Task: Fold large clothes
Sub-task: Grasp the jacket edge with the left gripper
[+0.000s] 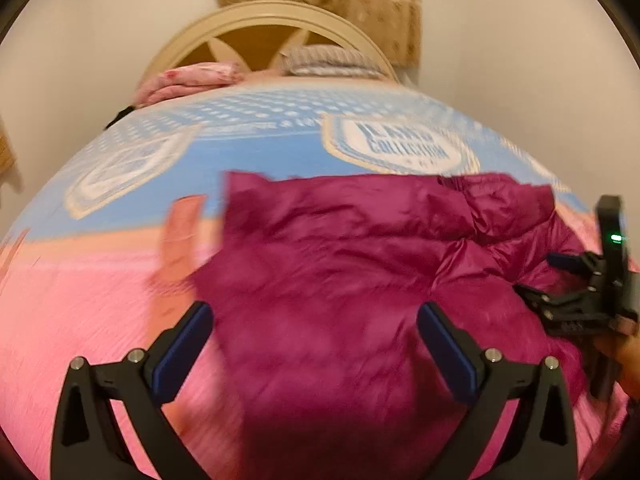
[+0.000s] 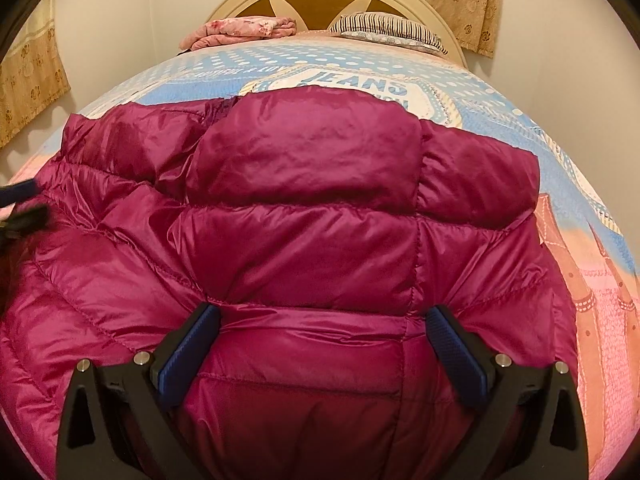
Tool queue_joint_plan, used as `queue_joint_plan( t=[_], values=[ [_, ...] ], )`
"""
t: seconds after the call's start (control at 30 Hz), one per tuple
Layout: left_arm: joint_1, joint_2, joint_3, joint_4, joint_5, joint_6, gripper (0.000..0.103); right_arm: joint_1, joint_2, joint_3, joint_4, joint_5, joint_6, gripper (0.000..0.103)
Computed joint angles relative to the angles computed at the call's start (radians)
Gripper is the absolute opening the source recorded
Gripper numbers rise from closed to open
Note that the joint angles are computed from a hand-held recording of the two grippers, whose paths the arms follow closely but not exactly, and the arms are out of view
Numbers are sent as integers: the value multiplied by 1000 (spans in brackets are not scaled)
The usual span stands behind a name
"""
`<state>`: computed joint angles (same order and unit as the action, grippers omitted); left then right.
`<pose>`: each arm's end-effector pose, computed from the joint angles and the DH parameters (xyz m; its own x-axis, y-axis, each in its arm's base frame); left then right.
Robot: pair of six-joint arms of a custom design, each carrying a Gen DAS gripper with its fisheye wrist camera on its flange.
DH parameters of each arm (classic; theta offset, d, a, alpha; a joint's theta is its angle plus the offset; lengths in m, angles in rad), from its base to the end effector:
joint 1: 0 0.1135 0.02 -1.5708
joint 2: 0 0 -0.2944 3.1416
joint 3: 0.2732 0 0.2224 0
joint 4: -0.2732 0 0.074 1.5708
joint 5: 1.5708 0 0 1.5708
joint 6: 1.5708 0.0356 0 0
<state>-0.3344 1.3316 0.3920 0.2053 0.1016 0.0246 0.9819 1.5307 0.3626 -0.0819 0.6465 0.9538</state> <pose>0.1937 -0.0711 0.1887 -0.6230 0.2424 -0.7437 0.4131 0.9093 -0.0497 0.1176 0.1375 0.1370 -0.7603 0.0339 -0.6487 0.1069 0.9915 -0.0736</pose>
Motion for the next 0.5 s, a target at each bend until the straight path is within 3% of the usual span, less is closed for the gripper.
queue_joint_plan(
  t=[0.1, 0.23, 0.37, 0.5],
  values=[
    [200, -153, -75, -97, 166, 85, 103, 21, -33, 15, -61, 13, 39, 102],
    [520, -244, -148, -216, 440, 246, 103, 183, -122, 94, -301, 97, 274, 102],
    [640, -143, -177, -235, 631, 328, 103, 390, -78, 230, -507, 203, 452, 102],
    [611, 71, -206, -92, 747, 256, 103, 414, 35, 278, -495, 170, 418, 102]
  ],
)
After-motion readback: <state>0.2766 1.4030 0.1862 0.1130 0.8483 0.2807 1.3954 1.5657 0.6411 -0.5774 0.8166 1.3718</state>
